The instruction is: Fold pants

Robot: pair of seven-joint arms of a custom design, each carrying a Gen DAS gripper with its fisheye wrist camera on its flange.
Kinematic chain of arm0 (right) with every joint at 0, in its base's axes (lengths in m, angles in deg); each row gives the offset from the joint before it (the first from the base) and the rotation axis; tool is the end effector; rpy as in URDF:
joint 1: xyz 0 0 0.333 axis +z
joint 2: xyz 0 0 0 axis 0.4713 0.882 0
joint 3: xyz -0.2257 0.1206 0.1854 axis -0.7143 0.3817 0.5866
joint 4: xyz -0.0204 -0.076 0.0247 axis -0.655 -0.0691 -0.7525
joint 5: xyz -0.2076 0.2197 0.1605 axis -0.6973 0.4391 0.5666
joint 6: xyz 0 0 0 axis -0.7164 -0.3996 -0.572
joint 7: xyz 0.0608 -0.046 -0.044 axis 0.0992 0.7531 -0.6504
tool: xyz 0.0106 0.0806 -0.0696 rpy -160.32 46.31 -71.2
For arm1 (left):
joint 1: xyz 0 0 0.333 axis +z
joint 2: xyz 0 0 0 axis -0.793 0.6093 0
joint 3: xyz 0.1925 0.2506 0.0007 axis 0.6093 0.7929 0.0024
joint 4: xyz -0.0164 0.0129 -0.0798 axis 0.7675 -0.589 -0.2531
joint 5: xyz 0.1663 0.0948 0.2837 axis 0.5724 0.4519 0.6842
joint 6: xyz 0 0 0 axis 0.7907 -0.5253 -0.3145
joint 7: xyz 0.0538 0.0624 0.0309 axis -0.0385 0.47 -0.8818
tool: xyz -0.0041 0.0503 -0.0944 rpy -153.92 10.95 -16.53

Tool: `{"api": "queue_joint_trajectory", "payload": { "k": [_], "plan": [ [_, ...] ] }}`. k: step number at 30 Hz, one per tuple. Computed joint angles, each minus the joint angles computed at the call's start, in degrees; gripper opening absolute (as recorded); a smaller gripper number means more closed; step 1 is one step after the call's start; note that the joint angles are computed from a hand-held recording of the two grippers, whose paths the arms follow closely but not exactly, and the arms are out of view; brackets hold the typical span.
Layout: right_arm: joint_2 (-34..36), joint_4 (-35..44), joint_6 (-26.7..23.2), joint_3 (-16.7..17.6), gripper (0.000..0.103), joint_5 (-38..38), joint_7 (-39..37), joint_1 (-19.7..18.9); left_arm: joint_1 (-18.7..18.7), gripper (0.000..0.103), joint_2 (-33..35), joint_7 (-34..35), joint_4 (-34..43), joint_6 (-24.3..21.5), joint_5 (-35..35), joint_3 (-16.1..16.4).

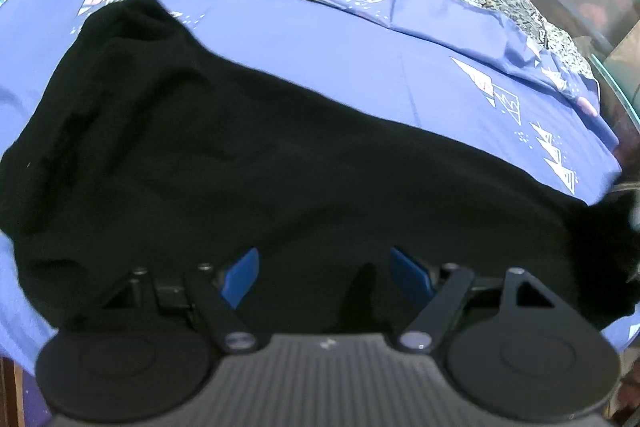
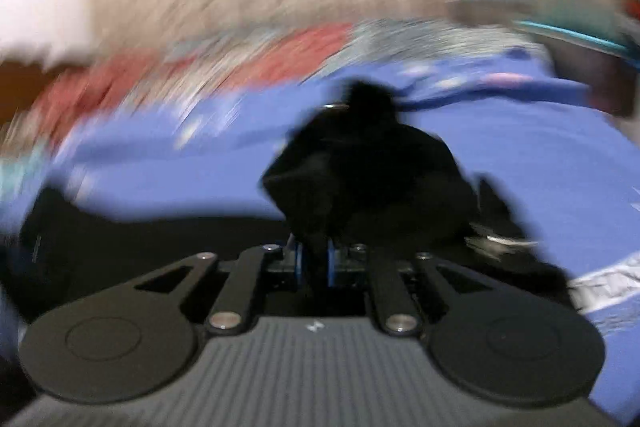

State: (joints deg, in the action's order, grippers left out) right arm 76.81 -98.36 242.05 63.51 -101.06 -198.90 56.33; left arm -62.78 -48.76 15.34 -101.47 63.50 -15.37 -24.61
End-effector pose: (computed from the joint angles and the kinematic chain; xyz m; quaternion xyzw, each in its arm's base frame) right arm 0.5780 0.3042 0.4581 -0.5460 0.6638 -0.3374 0.3839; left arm 0.7090 -0.2117 0.5140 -0.6185 0.7251 -0.2997 0.0428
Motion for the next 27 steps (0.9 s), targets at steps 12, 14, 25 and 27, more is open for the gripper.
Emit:
{"api": "queue_joint_trajectory", "payload": {
  "k": [12,14,25,27],
  "plan": [
    [-6.9,-9.2,-3.9,-3.1,0.053,0.4,-2.3,5.1,4.2,0.076,-5.6,6.2,-10.3,6.6,-6.5,-2.0],
    [-11.0,-13.3,-8.5,-3.1,0.053,-3.4,3.7,4.6,4.5,0.076,-5.9,6.7,-10.6,6.5,-7.5,-2.4],
    [-11.0,-17.4,-16.2,3.2,0.042,6.3,-29.0,-5.1,2.3,0.076,-6.7,8.7,-9.4,5.5,-7.6,-2.6],
    [-11.8,-18.6,-15.8,3.7,0.027,5.8,-26.1,-6.2,1.9,0.076,-6.7,9.1,-9.1,5.2,-7.3,-2.6]
  ]
}}
